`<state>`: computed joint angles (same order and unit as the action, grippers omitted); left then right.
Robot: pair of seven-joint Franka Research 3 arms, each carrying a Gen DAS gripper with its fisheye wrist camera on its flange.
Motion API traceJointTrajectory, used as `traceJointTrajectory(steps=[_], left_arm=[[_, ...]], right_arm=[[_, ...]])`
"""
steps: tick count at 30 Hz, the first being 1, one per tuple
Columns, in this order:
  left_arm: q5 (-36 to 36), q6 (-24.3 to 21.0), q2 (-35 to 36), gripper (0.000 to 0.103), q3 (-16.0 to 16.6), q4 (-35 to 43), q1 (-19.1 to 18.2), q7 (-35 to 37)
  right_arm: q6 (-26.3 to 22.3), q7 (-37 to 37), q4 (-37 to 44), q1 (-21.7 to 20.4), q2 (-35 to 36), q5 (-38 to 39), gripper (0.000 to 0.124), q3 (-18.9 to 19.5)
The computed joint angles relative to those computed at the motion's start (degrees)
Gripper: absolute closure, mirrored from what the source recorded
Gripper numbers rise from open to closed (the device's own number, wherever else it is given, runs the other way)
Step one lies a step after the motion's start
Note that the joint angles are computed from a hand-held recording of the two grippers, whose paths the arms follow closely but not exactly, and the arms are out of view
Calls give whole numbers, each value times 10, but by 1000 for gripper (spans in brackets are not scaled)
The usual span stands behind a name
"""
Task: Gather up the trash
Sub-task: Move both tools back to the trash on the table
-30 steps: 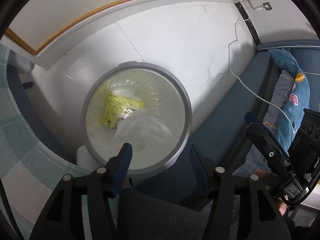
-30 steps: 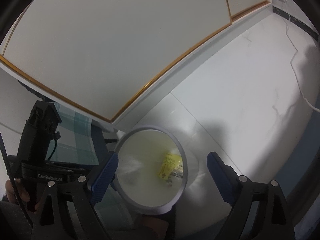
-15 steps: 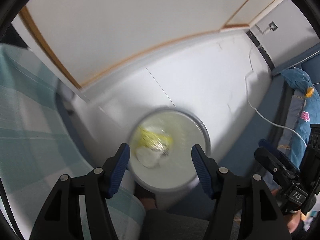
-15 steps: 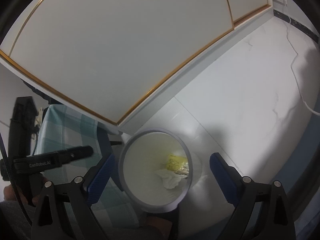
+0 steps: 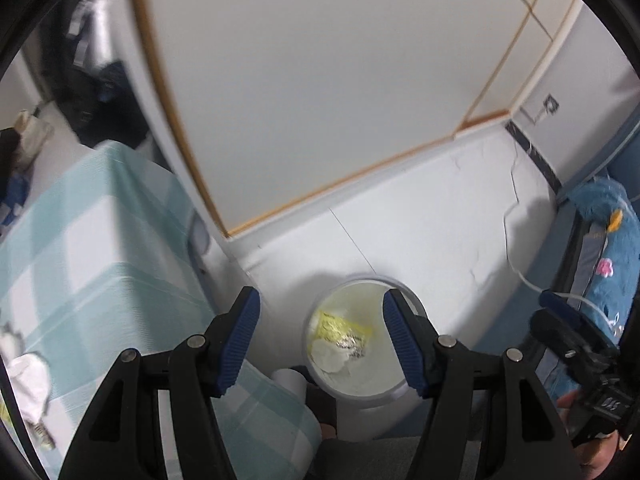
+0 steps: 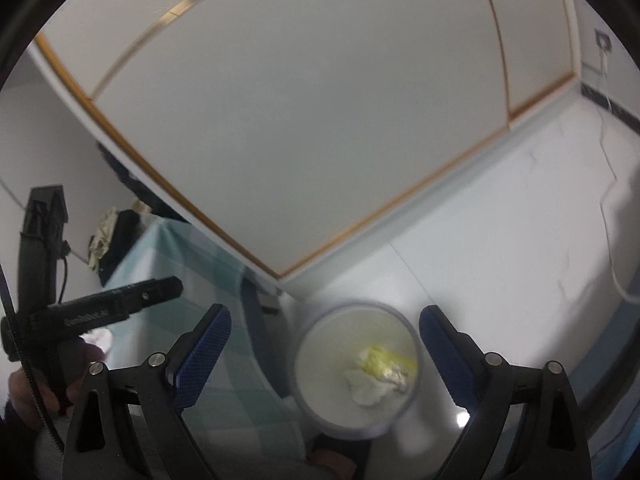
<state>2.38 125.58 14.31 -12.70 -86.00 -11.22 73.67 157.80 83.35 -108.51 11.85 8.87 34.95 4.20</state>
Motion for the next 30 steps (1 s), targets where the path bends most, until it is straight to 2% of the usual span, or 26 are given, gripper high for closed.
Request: traceJointTrajectory(steps=[6,9,12,14,17,19,22,25,29,30], left_arm=[[39,77,-90,43,22,-90,15,-66],[71,103,-127,43,29,-122,25,-94],[85,138,-167,42,37,-159,40,-115],[92,162,-195,35,44,-189,51,-127],[105,183,-239,34,49,-228,67,-153],[112,190,-261,34,52,-245,77,-170],[151,195,-296,31,51,-279,102,-214],[196,199,-319,25,49,-301,131,-255],[208,224,-344,25,70,-338,154,-272],[216,223,-353,25,64,-344,161,-283]], right_arm=[[70,-6,6,26,-33,-40,23,7],[99,-23,17,38,-41,-34,21,16],[121,-15,36,56,-42,-69,21,20],[135,-24,46,66,-43,-74,21,26],[149,33,65,95,-38,-162,21,18],[161,5,80,102,-32,-155,21,36],[152,-48,111,107,-15,-109,21,63],[137,-63,148,125,11,-101,21,73],[115,-93,187,142,41,-82,21,92],[106,-94,196,148,49,-84,21,92]])
